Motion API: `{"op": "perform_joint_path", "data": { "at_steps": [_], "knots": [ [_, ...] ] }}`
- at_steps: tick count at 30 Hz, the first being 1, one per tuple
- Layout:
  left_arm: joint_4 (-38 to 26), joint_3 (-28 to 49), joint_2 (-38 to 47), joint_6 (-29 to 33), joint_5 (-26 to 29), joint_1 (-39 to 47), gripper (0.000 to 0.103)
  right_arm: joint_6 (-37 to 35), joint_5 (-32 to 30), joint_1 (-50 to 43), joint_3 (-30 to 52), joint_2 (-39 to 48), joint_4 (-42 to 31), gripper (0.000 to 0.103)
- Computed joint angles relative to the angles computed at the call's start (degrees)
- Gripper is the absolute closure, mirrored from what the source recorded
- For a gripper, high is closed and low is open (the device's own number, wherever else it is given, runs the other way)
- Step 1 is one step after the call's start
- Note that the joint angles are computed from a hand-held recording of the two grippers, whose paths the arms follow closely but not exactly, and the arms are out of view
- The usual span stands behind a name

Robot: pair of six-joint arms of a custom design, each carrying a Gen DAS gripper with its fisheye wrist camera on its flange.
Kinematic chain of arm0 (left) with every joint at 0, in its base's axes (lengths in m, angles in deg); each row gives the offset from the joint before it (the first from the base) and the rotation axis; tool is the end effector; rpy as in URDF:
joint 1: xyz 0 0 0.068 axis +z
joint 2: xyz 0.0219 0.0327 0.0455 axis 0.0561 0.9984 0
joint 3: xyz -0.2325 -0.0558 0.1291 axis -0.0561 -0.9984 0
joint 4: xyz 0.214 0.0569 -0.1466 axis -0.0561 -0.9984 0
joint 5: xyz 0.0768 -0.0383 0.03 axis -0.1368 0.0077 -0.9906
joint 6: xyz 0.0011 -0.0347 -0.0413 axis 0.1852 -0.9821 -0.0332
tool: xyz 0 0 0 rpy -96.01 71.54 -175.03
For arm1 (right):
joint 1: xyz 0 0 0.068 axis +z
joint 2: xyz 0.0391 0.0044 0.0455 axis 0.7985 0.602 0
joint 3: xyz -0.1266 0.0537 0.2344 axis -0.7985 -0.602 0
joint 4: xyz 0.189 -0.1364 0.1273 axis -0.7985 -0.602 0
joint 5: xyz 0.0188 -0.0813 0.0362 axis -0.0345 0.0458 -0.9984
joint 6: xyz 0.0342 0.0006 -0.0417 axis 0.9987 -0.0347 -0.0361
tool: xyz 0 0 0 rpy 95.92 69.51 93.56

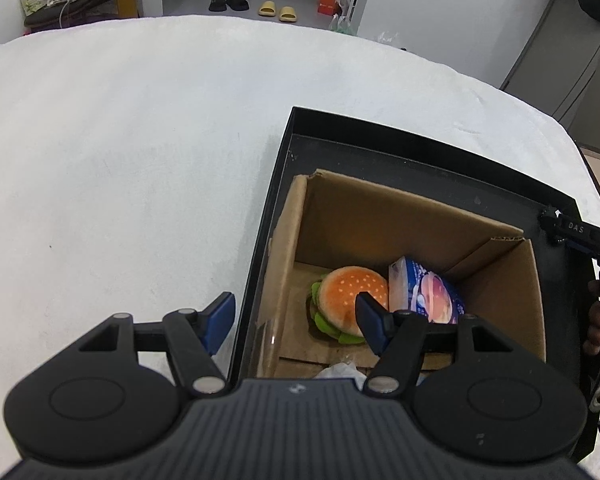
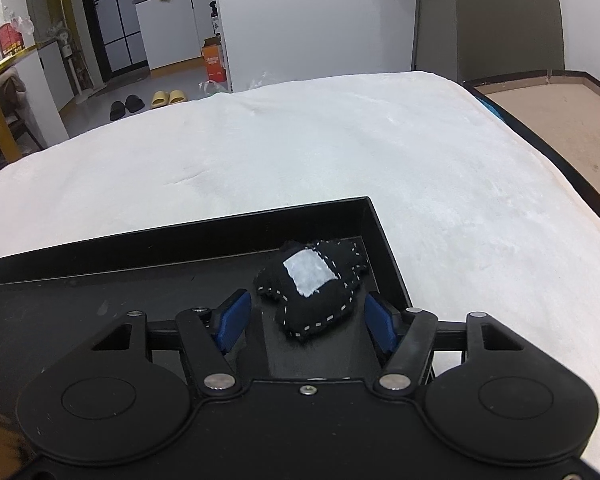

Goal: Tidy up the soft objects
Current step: 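Move the right tool to the black plush with white patch and close, then carry the black plush into the cardboard box and open the right tool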

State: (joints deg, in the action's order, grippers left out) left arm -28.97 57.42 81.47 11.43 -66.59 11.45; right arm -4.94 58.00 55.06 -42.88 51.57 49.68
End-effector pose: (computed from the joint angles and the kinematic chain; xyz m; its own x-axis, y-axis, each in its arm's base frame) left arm 0.2970 0.0372 0.0441 -0.8654 -0.1129 -0.4882 -0.0520 0.9893 -0.1366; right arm 0.3124 0.0069 0.0392 -0.7143 0.1958 -0.6719 0.2108 0.9757 0.0602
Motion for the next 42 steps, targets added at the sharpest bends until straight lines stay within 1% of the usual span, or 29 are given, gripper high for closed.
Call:
{"op": "perform_joint_path", "data": {
  "at_steps": [2,3,4,5,8,11,14,19,24,29,32,37,40,42],
  "knots": [
    [-0.38,0.75,0.74,0.09,0.26,0.28,0.038,0.02,2.19,0.69,0.27,0.51,0.15,0.062],
    [-0.56,1.24,1.13,0.19,0.53,0.57,0.038,0.04,2.06,0.59,0.11,0.37,0.28,0.065],
    [-0.55,1.25,1.12,0.22,0.81,0.88,0.038,0.16,1.8,0.41,-0.33,-0.08,0.45,0.072],
    [-0.55,1.41,1.25,0.26,1.11,1.23,0.038,0.35,1.39,0.2,-0.96,-0.72,0.59,0.075],
    [-0.63,1.84,1.75,0.38,2.19,2.31,0.038,0.86,1.8,0.57,-2.67,-2.75,0.22,0.079],
    [-0.57,1.67,1.74,0.89,3.46,3.31,0.038,1.08,2.27,1.05,-4.47,-4.96,0.05,0.079],
    [-0.86,1.43,1.6,1.72,4.73,4.23,0.038,2.92,2.82,2.04,-7.1,-8.82,-0.86,0.079],
    [-1.35,0.01,-0.19,3.36,7.1,5.42,0.038,5.21,2.8,3.34,-10.69,-15.32,-3.52,0.079],
    [-1.62,-1.68,-1.74,5.42,9.3,6.73,0.038,7.72,3.95,6.27,-14.0,-23.35,-7.82,0.079],
    [-1.56,-3.44,-3.47,7.26,11.35,8.29,0.038,11.17,6.04,10.1,-15.46,-29.97,-12.67,0.079],
    [-1.42,-4.22,-3.99,8.1,12.57,9.53,0.038,12.65,7.29,12.65,-15.44,-32.44,-15.09,0.079],
    [0.73,-5.71,-3.85,9.47,14.3,11.83,0.039,15.34,10.06,17.17,-14.98,-35.58,-18.29,0.079],
    [0.96,-6.0,-3.64,10.25,15.96,13.24,0.039,16.6,10.87,18.93,-14.23,-36.48,-19.8,0.079],
    [0.95,-5.96,-3.23,10.88,16.94,13.92,0.041,17.08,11.56,20.33,-13.66,-36.92,-20.6,0.079]
  ]
}}
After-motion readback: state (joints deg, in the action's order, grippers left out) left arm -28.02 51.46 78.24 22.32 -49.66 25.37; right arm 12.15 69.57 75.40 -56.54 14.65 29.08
